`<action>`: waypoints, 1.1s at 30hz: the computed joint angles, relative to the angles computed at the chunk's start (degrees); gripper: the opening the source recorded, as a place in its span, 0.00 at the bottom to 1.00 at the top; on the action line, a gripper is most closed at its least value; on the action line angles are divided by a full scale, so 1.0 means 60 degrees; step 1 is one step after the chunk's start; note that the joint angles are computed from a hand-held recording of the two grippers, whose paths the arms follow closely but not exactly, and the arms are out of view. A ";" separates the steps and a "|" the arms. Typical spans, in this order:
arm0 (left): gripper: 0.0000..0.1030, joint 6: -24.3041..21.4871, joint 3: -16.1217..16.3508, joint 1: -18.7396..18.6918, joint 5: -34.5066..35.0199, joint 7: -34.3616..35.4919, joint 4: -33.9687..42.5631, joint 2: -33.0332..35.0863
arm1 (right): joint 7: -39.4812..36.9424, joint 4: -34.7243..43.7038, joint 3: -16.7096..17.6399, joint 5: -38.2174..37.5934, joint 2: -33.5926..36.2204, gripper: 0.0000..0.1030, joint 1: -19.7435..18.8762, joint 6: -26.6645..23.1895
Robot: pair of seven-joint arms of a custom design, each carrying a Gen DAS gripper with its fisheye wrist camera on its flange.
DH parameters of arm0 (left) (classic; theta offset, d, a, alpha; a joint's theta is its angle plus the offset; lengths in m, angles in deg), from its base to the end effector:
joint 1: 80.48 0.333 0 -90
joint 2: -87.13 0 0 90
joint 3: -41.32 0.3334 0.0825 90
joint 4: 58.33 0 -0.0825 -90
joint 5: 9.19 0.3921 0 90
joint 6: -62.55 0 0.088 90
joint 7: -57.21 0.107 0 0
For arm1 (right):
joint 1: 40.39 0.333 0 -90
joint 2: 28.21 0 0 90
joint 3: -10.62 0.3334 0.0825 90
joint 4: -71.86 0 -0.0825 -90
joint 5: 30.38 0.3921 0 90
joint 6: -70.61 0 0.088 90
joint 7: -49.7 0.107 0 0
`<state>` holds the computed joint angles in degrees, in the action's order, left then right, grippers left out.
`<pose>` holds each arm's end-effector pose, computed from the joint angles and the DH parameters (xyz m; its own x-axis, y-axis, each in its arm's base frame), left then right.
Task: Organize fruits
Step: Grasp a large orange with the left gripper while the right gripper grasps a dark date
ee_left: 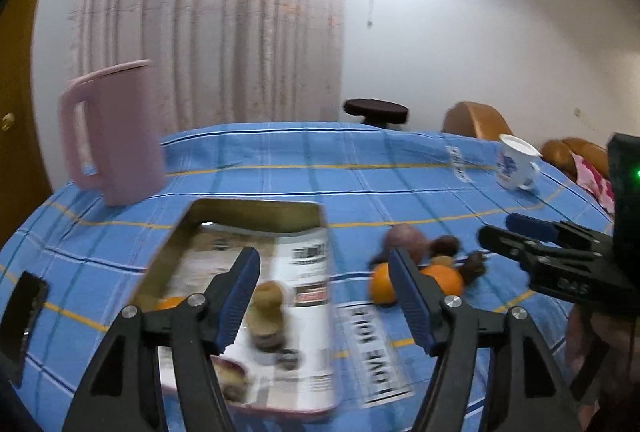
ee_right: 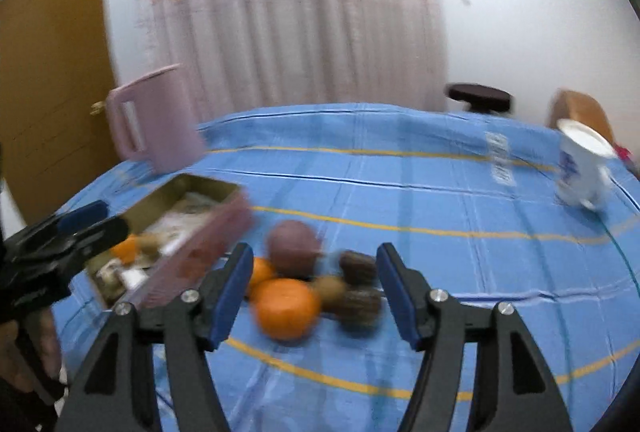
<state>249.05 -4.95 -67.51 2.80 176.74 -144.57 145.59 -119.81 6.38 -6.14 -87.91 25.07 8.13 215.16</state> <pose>0.7353 -0.2592 0.3020 -0.6526 -0.7553 0.0608 -0.3939 0.2697 -0.8787 0.6459 0.5122 0.3040 -0.2236 -0.9681 -0.1130 -0.4904 0.2120 -0.8453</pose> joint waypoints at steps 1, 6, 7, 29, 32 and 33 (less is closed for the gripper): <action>0.66 -0.0031 0.0055 -0.0161 0.0063 0.0058 0.0015 -0.0006 | -0.0013 -0.0080 0.0043 0.0097 -0.0044 0.66 -0.0040 -0.0068; 0.66 -0.0270 0.0369 -0.0753 0.0009 0.0214 0.0199 -0.0051 | -0.0442 0.0151 0.0374 0.0738 0.0175 0.61 -0.0406 -0.0121; 0.66 -0.0289 0.0468 -0.0874 -0.0036 0.0265 0.0234 -0.0063 | -0.0546 0.0186 0.0399 0.0868 0.0212 0.60 -0.0450 -0.0067; 0.65 -0.2014 0.1678 -0.2429 -0.1759 0.1577 0.1331 -0.0144 | 0.0220 -0.0762 -0.0613 0.1581 -0.0116 0.39 0.0177 0.0553; 0.47 -0.2329 0.1820 -0.2626 -0.2053 0.1849 0.1487 -0.0158 | 0.0932 -0.1150 -0.0511 0.1188 -0.0348 0.39 0.0063 0.0826; 0.45 -0.2498 0.1844 -0.2672 -0.2149 0.1959 0.1566 -0.0145 | 0.1049 -0.1208 -0.0455 0.1099 -0.0390 0.39 0.0016 0.0865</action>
